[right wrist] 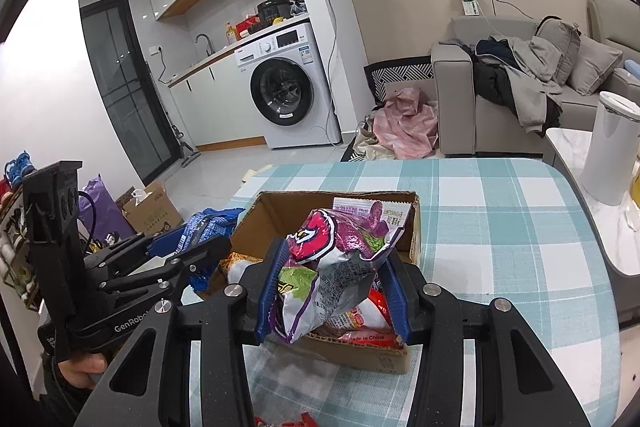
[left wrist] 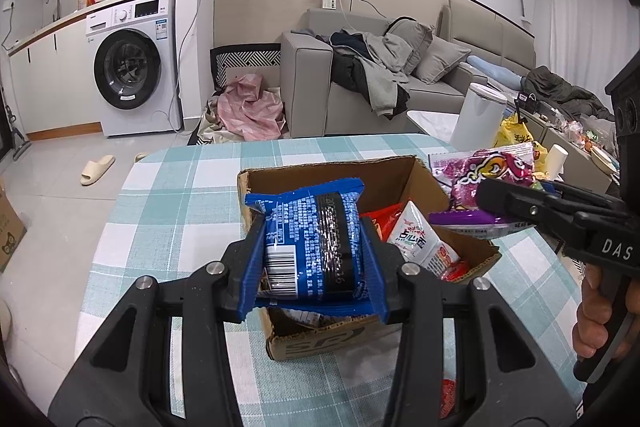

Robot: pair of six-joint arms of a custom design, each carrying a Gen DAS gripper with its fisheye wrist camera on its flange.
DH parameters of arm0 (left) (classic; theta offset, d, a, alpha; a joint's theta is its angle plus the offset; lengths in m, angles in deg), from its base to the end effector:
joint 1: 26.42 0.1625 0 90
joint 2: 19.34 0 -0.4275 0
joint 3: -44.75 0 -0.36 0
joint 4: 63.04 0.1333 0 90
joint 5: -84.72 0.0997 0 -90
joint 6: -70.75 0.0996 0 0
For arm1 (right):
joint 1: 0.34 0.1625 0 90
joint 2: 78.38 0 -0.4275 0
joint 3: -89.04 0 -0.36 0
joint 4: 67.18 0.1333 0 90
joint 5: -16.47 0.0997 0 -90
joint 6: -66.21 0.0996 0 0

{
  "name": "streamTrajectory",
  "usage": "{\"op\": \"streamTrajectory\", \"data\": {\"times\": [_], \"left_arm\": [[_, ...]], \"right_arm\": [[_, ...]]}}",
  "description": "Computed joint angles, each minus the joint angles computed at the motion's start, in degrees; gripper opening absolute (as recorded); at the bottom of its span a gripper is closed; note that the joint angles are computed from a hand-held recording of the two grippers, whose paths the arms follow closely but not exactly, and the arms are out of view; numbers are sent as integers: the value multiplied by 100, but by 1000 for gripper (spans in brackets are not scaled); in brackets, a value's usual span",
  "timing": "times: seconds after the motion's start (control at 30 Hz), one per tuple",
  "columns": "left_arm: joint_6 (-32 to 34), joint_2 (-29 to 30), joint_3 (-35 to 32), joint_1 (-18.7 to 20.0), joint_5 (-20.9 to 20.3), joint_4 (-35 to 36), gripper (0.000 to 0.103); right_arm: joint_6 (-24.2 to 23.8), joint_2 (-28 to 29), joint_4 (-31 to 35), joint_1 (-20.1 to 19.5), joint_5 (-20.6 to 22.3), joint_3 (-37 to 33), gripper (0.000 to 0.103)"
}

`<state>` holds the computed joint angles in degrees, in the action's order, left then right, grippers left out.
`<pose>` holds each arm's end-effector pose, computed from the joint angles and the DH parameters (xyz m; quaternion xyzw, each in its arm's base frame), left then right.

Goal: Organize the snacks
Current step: 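Lift both packs and carry them over the box with both grippers, then open both grippers to drop the cookie pack and candy bag into the box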

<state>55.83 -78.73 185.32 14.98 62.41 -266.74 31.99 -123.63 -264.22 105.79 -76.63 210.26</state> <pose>-0.1339 -0.4186 0.1964 0.0817 0.8083 -0.4792 0.3322 0.2687 -0.4688 0.0831 0.4031 -0.8747 0.2603 0.0678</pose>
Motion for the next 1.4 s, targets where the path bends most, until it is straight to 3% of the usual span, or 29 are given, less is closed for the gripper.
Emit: {"op": "streamTrajectory", "data": {"times": [0.57, 1.4], "left_arm": [[840, 533, -563, 664, -455, -510, 41], [1145, 781, -838, 895, -619, -732, 41]], "right_arm": [[208, 487, 133, 14, -160, -494, 46], [313, 770, 425, -34, -197, -879, 47]]}}
